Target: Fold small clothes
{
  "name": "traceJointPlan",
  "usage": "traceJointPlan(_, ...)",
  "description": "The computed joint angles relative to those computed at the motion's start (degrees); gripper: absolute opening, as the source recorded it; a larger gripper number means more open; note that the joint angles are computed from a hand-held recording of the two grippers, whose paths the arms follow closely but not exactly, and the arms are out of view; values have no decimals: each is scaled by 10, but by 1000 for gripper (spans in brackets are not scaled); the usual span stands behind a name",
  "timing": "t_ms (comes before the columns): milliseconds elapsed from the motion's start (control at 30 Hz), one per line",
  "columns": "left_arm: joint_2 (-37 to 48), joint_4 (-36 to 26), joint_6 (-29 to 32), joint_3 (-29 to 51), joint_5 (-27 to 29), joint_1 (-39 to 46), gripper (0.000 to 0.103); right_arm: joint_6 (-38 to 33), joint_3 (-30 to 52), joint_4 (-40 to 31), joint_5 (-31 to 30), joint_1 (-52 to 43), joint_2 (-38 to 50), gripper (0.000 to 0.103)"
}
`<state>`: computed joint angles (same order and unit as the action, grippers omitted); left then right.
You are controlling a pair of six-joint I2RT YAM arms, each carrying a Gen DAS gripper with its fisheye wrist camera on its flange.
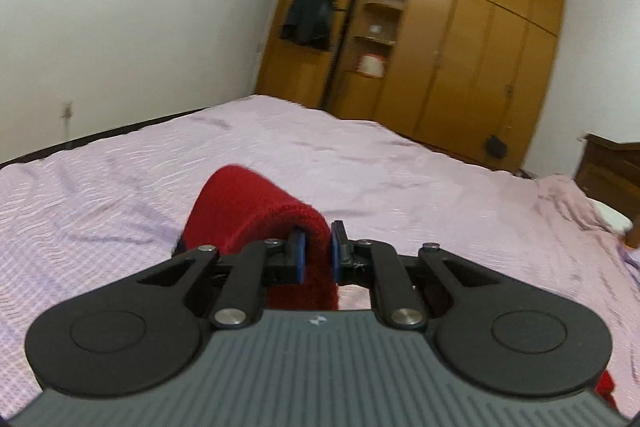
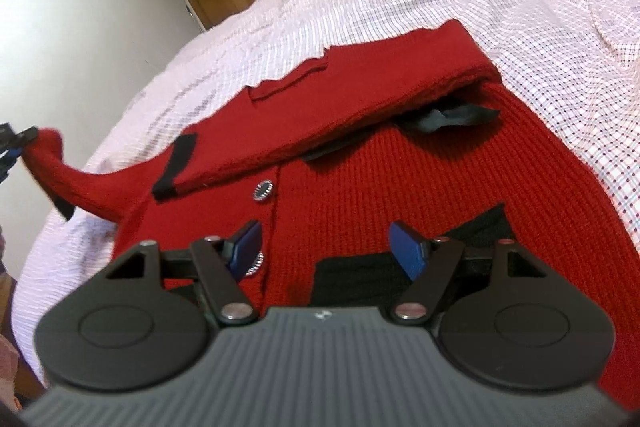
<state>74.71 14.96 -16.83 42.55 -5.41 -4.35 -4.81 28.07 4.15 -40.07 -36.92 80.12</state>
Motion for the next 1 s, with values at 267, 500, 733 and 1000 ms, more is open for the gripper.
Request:
traceJointPlan(267,36,-8,-27,51,-69,-145,14,-10,-6,-3,-31,-28,-19,73)
traceJointPlan(500,147,-2,-44,129,-123,-257,14,-3,0,7,-48,-54,0,73)
traceJointPlan(733,281,-14,-61,207,-122,-315,14,0,5,19,-59,-73,23,73)
traceJointPlan(1000,399,-57,-51,253,-46,-301,14,-1,16,19,-66,-87,53,73)
